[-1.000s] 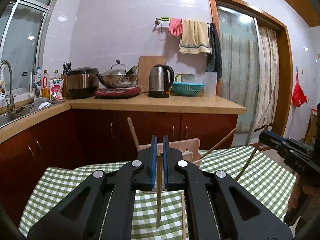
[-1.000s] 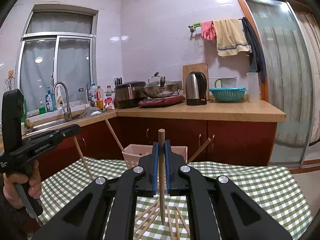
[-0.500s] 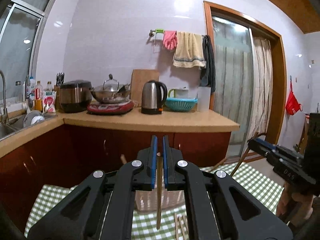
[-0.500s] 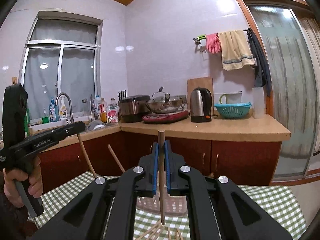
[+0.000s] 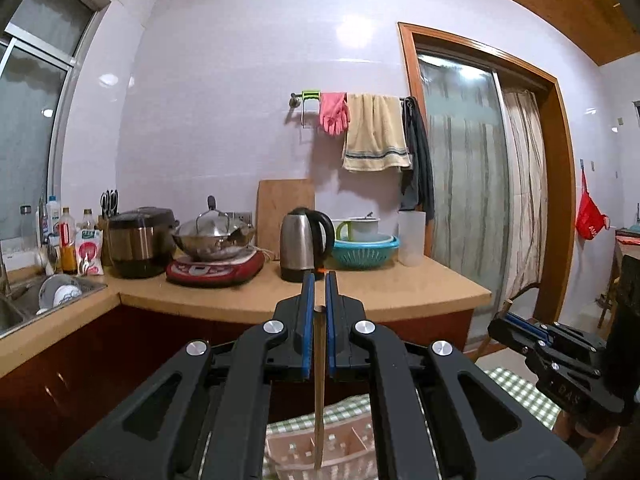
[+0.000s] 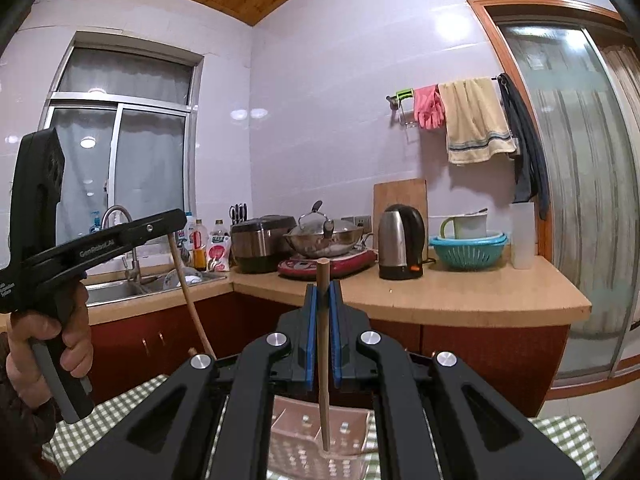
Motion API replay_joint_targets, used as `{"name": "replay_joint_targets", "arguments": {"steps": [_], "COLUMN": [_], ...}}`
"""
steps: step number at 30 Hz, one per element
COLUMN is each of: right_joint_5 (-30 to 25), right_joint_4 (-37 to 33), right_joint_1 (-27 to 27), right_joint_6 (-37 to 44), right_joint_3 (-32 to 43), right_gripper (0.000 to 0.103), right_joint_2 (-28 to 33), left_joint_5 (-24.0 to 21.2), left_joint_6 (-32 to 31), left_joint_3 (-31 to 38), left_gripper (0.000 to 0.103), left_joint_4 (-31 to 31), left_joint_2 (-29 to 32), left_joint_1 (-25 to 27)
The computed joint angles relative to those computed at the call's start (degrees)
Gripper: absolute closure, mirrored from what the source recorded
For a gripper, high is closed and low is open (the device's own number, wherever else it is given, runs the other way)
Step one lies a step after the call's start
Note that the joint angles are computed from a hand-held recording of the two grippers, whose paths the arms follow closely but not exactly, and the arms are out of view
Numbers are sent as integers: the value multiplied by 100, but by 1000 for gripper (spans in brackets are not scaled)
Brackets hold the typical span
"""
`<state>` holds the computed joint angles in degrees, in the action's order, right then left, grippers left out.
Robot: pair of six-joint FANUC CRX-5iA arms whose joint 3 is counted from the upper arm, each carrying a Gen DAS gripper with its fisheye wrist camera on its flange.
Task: Organize utensils
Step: 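Drop the left tool's chopstick into the basket and open it while the right tool releases its chopstick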
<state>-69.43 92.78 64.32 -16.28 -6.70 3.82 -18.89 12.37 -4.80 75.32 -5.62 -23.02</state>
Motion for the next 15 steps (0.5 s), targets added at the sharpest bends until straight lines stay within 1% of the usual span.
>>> {"name": "replay_joint_targets", "arguments": {"steps": [3,5,8,10,13,15], "right_joint_5": [171,283,444,594,731,869], "right_joint_4": [28,-5,-132,-265,-495,-649], "right_joint_1": [-168,-262,-388,-455,-485,-502], "right_joint_6": [-6,-14,-62,-151,-209,-242], "right_joint_3": [34,48,19,-62,-155,-210], "right_gripper": [96,96,96,96,96,96], "right_joint_2": [27,52,104,123,162,165], "left_joint_5": [226,304,350,303,-6,-167], "left_joint_6": [-144,-86,-80,145,754,1011], "left_joint_3": [144,201,185,163,190,190], "left_gripper": [97,97,97,97,97,97], "left_joint_4": [13,-97,-97,-301,-898,-1212], "left_joint_2": [198,323,440,518,639,692], "left_joint_1": [-128,-150,-147,-76,143,246]}}
